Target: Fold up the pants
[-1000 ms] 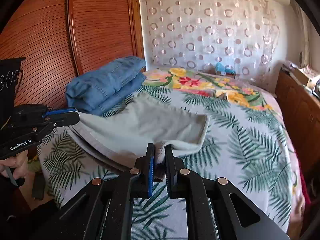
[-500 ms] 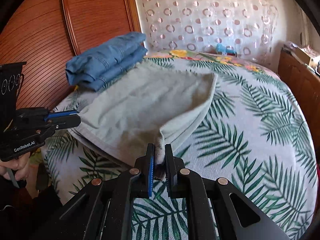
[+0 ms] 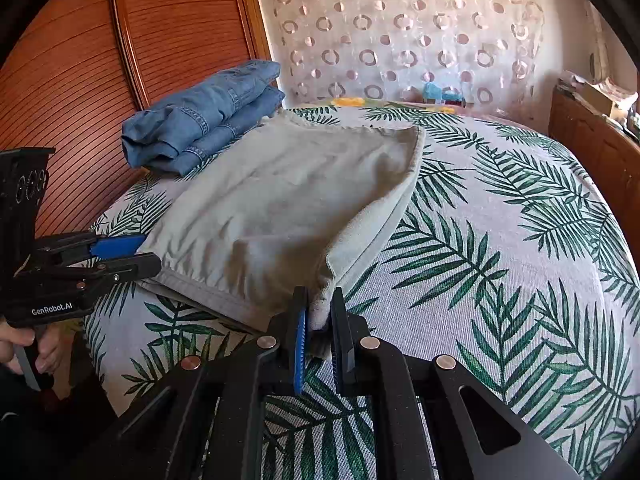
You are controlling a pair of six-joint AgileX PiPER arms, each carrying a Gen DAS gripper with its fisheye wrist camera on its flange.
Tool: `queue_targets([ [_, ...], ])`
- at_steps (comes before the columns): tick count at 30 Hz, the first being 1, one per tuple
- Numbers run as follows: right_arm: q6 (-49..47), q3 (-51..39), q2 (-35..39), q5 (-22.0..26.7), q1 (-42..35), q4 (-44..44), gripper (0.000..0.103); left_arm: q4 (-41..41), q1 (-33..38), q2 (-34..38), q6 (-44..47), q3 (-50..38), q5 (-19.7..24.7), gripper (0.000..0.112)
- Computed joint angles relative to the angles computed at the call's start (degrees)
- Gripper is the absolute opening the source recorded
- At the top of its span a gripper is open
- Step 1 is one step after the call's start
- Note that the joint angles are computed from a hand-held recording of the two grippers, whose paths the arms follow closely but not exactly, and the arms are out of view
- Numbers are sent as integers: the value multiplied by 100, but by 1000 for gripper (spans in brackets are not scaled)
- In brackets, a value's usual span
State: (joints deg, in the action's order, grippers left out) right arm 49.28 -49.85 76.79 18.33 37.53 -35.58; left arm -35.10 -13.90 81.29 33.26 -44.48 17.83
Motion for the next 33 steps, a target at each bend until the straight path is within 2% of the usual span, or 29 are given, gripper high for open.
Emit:
queue_targets([
  [2, 373, 121, -42, -97, 27, -327, 9, 145, -74, -38, -138, 56, -118, 43],
  [5, 1459, 431, 3, -425, -6, -1400, 9, 263, -132, -61, -267, 104, -225, 43],
  [10, 2019, 624, -57, -473, 21, -1939, 9, 127, -124, -72, -137, 143, -266, 43],
  [13, 1919, 616, -86, -413, 47, -1843, 9, -342, -50, -100, 296, 205, -213, 43],
  [17, 1874, 584, -101, -280, 118, -1771, 9, -1084, 66, -117, 1118, 219, 21, 29],
  [19, 1817, 563, -101, -219, 150, -1730, 9, -1056, 21, -141, 1115, 231, -9, 25],
  [23, 1088, 506, -132, -243, 81, -1065, 10, -914, -155, -216, 1006, 305, -221, 14],
  [26, 966, 503, -166, -222, 80, -925, 10, -731, -238, -311, 816, 320, -253, 12],
  [30, 906, 577, -305, -253, 77, -833, 10, -1331, 2, -444, 1411, 268, 96, 11],
  [33, 742, 622, -480, -223, 111, -651, 10, -1482, 146, -649, 1540, 209, 387, 11],
])
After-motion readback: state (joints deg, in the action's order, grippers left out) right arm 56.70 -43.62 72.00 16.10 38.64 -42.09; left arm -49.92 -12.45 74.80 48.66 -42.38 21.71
